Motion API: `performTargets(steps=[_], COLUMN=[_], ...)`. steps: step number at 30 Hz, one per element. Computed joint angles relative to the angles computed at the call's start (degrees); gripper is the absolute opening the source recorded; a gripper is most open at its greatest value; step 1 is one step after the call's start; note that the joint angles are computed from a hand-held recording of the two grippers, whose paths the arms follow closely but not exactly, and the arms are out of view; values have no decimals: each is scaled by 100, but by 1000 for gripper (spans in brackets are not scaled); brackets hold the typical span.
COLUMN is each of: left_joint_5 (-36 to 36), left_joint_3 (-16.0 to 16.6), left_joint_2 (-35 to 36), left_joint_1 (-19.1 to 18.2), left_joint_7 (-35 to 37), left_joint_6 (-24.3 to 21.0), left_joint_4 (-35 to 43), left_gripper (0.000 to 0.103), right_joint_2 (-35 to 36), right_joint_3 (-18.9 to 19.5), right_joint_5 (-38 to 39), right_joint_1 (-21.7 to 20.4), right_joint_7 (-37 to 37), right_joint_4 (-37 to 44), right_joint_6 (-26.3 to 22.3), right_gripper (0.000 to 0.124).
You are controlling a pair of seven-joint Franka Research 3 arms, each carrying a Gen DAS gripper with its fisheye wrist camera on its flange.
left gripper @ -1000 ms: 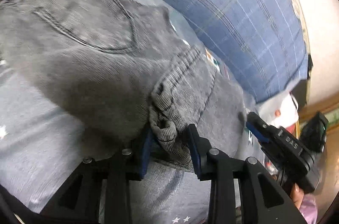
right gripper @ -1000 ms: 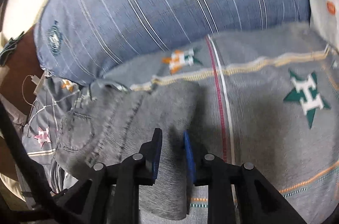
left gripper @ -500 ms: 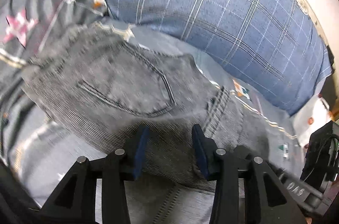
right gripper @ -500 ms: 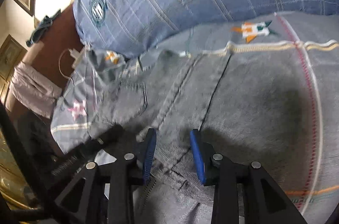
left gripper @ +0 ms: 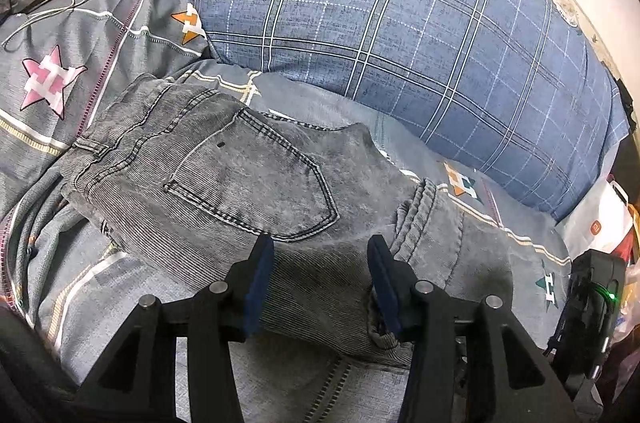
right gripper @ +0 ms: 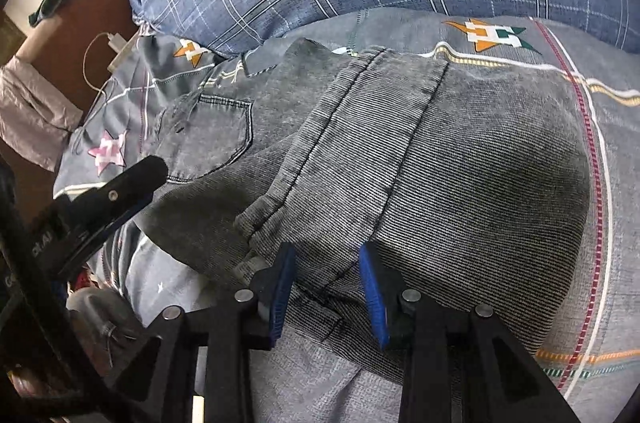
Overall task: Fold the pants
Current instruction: 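Open both tools and release the folded jeans onto the bed, then grasp the leg cuff with the left tool and lift it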
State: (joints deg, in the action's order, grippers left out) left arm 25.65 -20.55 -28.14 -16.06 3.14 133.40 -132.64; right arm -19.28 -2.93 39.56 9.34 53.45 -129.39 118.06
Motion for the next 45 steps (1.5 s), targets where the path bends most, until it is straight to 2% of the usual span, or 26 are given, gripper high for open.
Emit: performTargets(steps=[4,5,8,15,16,17,22,25,28,30,32,37,40,45], left_joint_5=[6,16,66,112,15,-123,-1005,-1436,-1854,-2136,-2238,-2152,-2269,-2824], left_joint_3=[-17,-18,-39,-40,45,142,676,912,1178,1290,1222,1001,1288,1658], left_joint_2=[50,54,72,94,92,86,-202,-591,-1074,-1494,-1865,-2653,-2835,-2737], left_joint_1=[-1,1,7,-18,-67,-119,-268,-179,-104,-4,175,550,497,242], left_joint_7=[1,-8,-20,-6,73,169,725,1028,1305,1282,1089,598,611,764], left_joint_6=[-100,-109,-183,-304,-221,-125,383,363,318,379,351,-100,160,1273], left_joint_4=[44,47,83,140,113,78,-303,-589,-993,-1385,-1683,-2145,-2482,-2954], left_gripper=[49,49,49,51,53,61,65,66,67,67,67,67,67,67], right_joint_2=[-40,-65,-250,-311,-291,-293,-438,-589,-705,-751,-718,-449,-298,-118], right_joint_3=[-23,-51,-117,-173,-167,-161,-211,-191,-163,-128,-22,193,359,504], right_joint_5=[140,236,542,743,745,737,927,1032,1156,1242,1255,1462,1377,1283], right_joint_1=[34,49,66,69,65,60,112,153,244,340,464,760,894,1084], right_joint_7=[-60,-109,-303,-349,-325,-311,-529,-575,-476,-386,-298,83,280,477], right_joint_4=[-17,-22,-129,-141,-140,-145,-241,-296,-273,-246,-178,-70,-25,28], right_joint_6=[82,75,220,317,323,327,374,400,358,288,239,277,321,516], right_gripper=[37,40,67,67,67,67,67,71,80,83,83,83,83,83])
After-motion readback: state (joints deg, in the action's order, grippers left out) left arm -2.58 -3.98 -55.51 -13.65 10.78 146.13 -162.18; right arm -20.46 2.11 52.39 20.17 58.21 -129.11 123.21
